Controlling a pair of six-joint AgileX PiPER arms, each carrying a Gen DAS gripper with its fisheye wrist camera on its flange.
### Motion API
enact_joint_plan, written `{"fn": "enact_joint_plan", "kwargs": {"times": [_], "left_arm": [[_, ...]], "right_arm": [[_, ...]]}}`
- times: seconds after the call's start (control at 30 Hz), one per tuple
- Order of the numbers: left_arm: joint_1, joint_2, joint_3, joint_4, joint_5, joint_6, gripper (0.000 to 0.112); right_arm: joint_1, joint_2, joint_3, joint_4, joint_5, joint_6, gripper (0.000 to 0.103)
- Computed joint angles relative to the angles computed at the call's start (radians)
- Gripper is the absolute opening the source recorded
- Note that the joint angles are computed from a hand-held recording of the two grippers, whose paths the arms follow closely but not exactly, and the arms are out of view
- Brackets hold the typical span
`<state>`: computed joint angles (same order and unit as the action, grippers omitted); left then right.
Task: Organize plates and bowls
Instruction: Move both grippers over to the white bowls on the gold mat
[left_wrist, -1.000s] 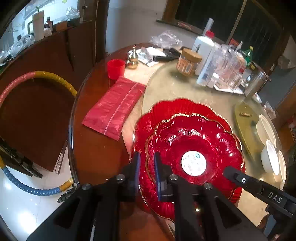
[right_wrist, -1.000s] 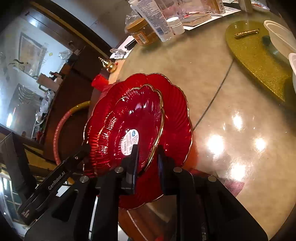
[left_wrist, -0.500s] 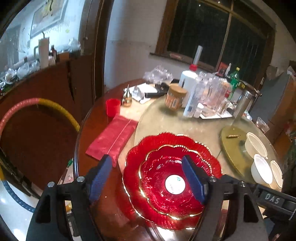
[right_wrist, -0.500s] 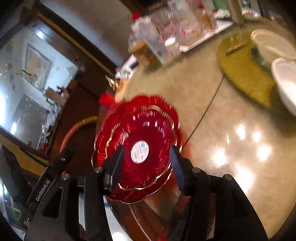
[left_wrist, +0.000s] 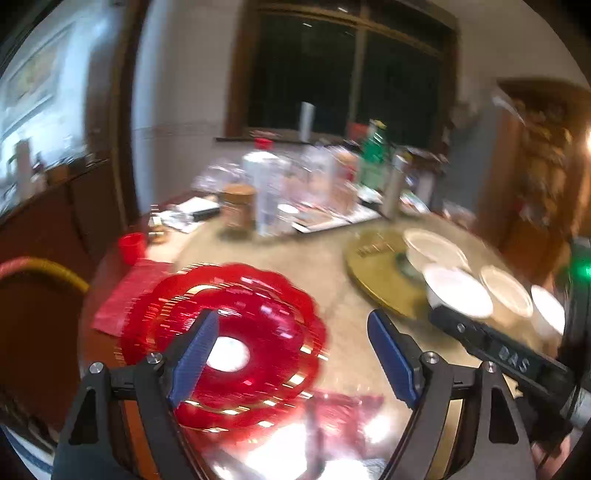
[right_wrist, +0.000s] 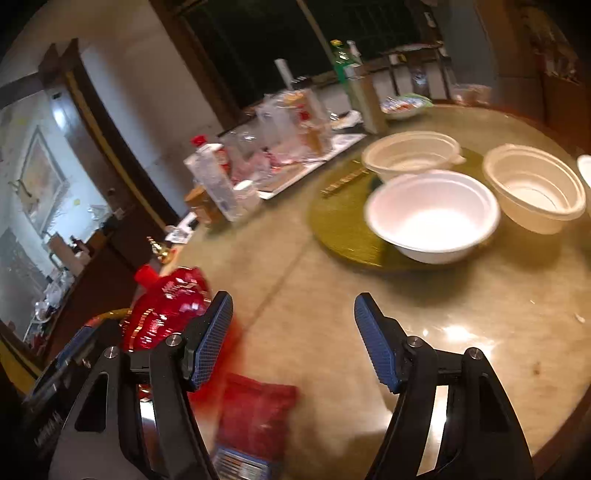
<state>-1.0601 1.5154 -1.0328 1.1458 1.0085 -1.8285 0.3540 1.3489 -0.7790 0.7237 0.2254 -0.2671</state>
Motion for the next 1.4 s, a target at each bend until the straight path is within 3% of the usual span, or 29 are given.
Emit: {"fn": "enact_joint_plan", "kwargs": {"times": [0.17,0.3,0.57,0.87,0.97,1.07,1.17,1.4], "left_arm": [[0.001,0.098,-0.099,-0.044,-0.06,0.09,0.083],[0.035,0.146,-0.169,-0.112,-0.122,0.16,0.083],[0.091,0.244,-0.311,-0.259,-0.193,0.247,0.083],[0.122,0.394,-0.509,-0.282,-0.197,0.276,0.083],[0.149,0.474,-0.636,-0.338,-0.182,0.357,0.083],[0.166,0.537,-0.726,-0.374,-0.17,0.404,0.083],[0.171,0.571,-0.772,-0.395,-0.159,0.42,0.083],[0.199,0.636,-0.879,-0.456,-0.156,0.48,0.083]], "right_arm": [[-0.156,-0.019,0.041,0.24,0.126,-0.28,0.079],[-0.306,-0.014,0.063,0.412,0.258,-0.461,0.079],[-0.562,0.024,0.049,0.488,0.443,-0.505,0.079],[-0.596,0.104,-0.048,0.529,0.414,-0.492,0.079],[-0.609,0.144,-0.072,0.563,0.433,-0.531,0.079],[-0.658,0.167,-0.034,0.712,0.482,-0.669,0.079],[-0.673,0.164,-0.01,0.788,0.464,-0.732,0.079],[-0.698,0.237,-0.04,0.779,0.533,-0.688,0.079]]}}
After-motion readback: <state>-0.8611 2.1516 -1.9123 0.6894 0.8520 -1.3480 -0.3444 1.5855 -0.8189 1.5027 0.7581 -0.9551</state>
